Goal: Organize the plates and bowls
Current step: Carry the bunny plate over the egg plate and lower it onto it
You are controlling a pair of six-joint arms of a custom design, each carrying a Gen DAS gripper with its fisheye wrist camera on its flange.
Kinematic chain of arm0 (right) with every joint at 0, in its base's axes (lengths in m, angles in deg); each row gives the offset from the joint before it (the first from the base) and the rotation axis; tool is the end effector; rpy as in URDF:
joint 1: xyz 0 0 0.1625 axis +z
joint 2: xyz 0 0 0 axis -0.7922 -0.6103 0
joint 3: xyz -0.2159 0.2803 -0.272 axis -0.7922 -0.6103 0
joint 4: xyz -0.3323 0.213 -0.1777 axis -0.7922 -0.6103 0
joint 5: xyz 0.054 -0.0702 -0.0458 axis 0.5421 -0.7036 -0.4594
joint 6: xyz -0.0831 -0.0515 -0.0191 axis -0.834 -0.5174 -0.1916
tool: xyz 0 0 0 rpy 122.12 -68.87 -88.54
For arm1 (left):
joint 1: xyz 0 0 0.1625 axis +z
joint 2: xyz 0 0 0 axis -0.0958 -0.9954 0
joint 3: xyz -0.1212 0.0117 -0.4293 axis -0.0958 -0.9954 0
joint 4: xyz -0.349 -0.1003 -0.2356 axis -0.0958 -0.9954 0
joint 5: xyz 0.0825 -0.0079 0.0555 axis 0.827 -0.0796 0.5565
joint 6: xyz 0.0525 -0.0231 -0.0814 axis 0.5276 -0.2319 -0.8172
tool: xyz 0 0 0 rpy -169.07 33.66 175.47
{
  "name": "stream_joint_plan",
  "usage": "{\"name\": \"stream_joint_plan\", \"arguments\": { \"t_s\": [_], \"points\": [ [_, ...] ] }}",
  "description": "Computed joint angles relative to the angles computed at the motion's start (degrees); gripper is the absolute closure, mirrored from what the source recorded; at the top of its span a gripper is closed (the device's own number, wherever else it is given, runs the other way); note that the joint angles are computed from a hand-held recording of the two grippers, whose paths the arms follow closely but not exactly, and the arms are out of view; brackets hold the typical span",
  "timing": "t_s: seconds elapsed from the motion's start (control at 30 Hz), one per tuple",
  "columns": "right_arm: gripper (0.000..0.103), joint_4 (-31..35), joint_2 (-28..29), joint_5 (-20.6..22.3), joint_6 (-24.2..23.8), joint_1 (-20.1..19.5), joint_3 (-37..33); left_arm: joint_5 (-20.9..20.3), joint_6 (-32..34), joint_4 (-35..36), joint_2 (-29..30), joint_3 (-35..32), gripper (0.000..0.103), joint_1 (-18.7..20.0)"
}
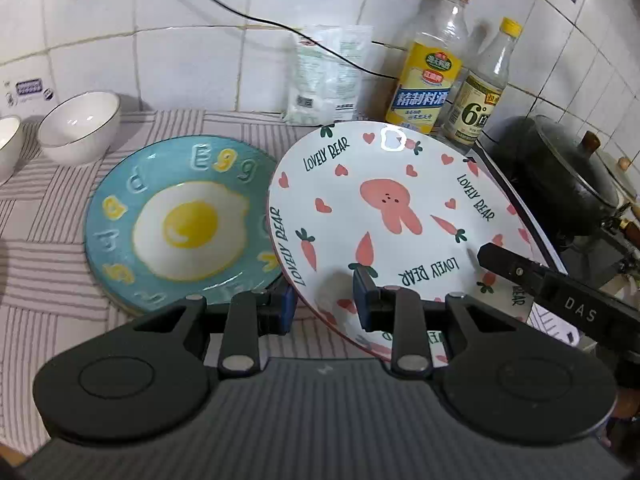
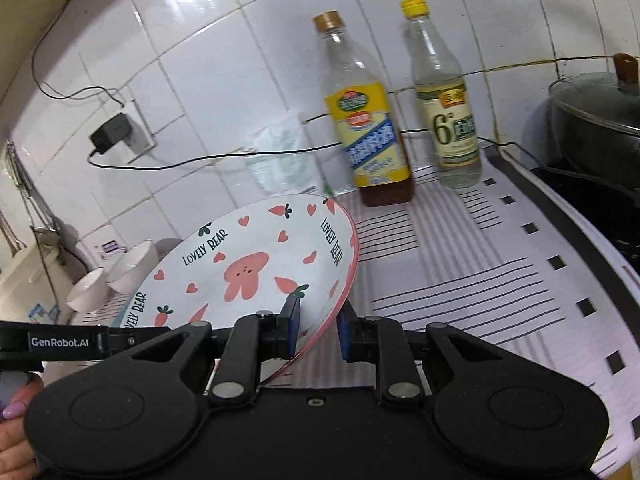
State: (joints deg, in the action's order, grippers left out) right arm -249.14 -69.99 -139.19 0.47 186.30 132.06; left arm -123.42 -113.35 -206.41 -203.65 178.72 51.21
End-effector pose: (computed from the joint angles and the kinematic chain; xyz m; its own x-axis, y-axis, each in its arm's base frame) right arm 0.4145 -0.3242 -0.0192 -0.9007 -0.2015 0.3848 -0.4184 0.6405 -0.6440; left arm -0.0192 -0.3133 0.3999 -0.8632 0.0196 -0.5045 0.3425 0.7569 -0.5566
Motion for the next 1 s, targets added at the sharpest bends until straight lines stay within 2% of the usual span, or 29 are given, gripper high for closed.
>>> {"name": "stream_joint_plan", "arguments": {
  "t_s": [0.1, 0.3, 0.57, 0.67, 0.77, 1.0],
  "points": [
    [0.079, 1.0, 0.1, 0.1, 3.0, 1.6, -0.5, -0.2, -0.3, 4.7, -2.5, -1.3, 0.075, -0.6],
    [0.079, 2.0, 1.5, 0.7, 6.0, 3.5, -1.8, 0.9, -2.5, 14.0, -6.0, -3.7, 0.075, -2.2],
    [0.079, 3.3, 3.0, 3.3, 9.4, 4.0, -2.8, 1.3, -3.1, 19.3, -8.5, -5.1, 0.075, -1.3],
    [0.079, 4.5, 3.9, 3.5, 9.6, 4.2, -3.9, 0.4, -2.4, 17.2, -8.3, -5.3, 0.075, 1.4],
    [0.079, 4.8, 5.0, 3.8, 9.4, 4.3, -5.4, -3.9, 0.7, 11.7, -7.1, -5.9, 0.075, 7.5],
    [0.079, 10.8, 6.8, 5.2, 7.1, 3.6, -10.0, -3.3, 1.6, 9.7, -6.3, -6.4, 0.075, 11.4]
  ]
}}
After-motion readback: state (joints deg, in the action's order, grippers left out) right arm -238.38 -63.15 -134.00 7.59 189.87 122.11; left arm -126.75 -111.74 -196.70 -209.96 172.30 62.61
